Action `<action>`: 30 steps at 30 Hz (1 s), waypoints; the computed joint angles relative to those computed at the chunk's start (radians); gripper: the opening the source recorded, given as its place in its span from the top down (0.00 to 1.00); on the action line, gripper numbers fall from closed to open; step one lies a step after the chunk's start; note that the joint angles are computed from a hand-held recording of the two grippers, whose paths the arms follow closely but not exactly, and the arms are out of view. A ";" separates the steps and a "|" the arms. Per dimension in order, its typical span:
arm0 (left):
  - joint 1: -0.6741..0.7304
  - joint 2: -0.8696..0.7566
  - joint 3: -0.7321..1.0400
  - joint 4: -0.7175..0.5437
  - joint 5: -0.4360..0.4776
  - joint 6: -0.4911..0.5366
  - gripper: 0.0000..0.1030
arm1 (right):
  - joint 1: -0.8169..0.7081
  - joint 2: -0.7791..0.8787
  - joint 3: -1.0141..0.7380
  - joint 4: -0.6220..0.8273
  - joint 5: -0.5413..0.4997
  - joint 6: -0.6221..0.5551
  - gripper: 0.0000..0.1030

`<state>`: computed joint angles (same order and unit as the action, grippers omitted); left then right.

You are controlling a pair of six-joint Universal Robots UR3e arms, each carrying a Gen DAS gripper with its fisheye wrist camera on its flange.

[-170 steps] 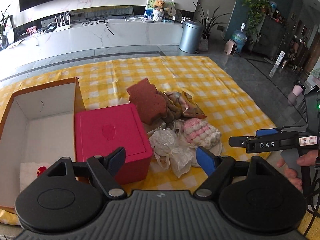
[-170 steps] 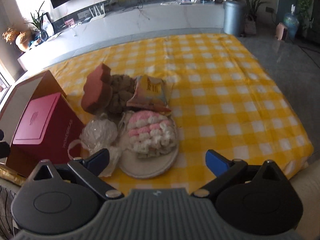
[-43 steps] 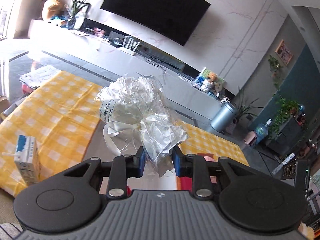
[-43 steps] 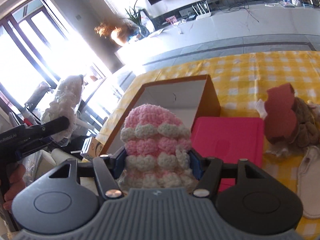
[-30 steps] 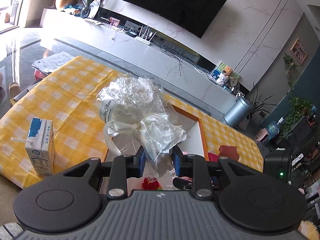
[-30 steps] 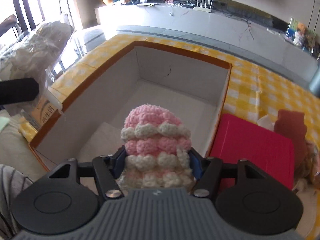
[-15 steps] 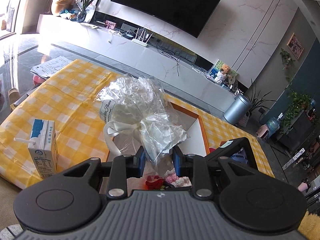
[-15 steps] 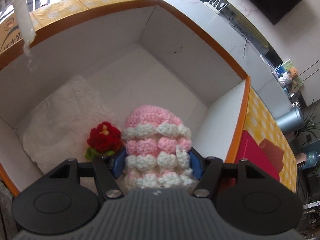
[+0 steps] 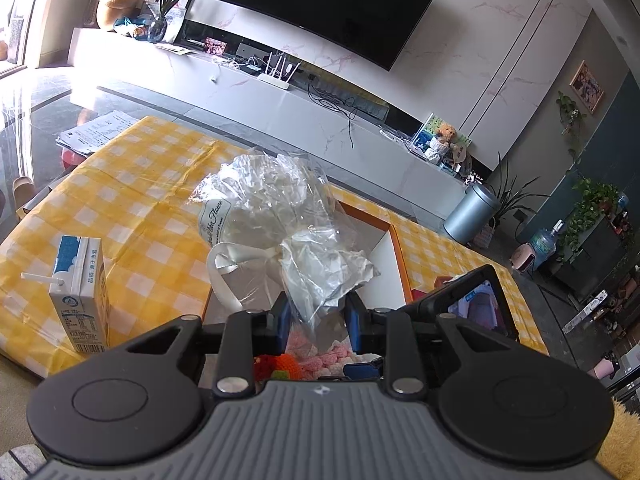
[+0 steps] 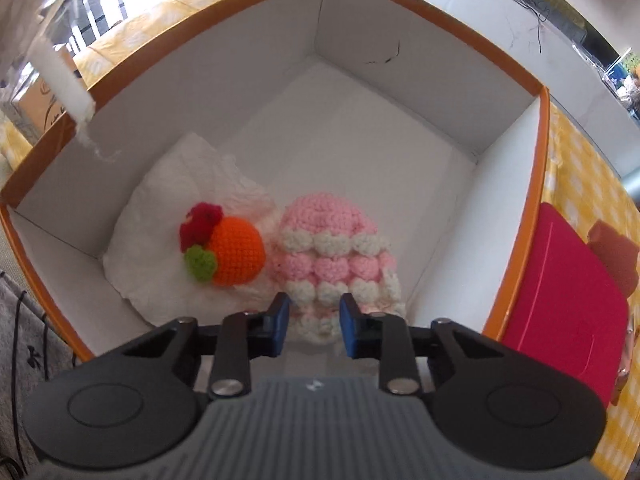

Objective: Organize soft objects
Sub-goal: 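Lower the hat and bundle into the box and open both grippers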

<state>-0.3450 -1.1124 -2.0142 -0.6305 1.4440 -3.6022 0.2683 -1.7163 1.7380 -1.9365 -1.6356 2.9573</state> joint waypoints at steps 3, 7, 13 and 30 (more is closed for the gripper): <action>0.006 -0.009 0.006 -0.008 -0.001 0.004 0.69 | -0.033 -0.022 -0.027 0.057 0.041 -0.017 0.64; 0.019 -0.004 -0.001 -0.012 -0.015 0.011 0.69 | -0.058 -0.064 -0.064 0.085 0.091 -0.026 0.56; 0.015 -0.013 0.005 -0.016 -0.014 0.015 0.69 | -0.138 -0.179 -0.047 0.081 0.140 -0.065 0.53; -0.214 -0.635 0.549 -0.234 0.357 0.191 0.69 | -0.410 -0.302 0.151 -0.115 0.389 -0.107 0.46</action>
<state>-0.5586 -1.7476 -1.4648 -0.8648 1.8012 -3.4108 -0.1419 -2.0185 1.8890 -2.0512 -1.2470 2.8503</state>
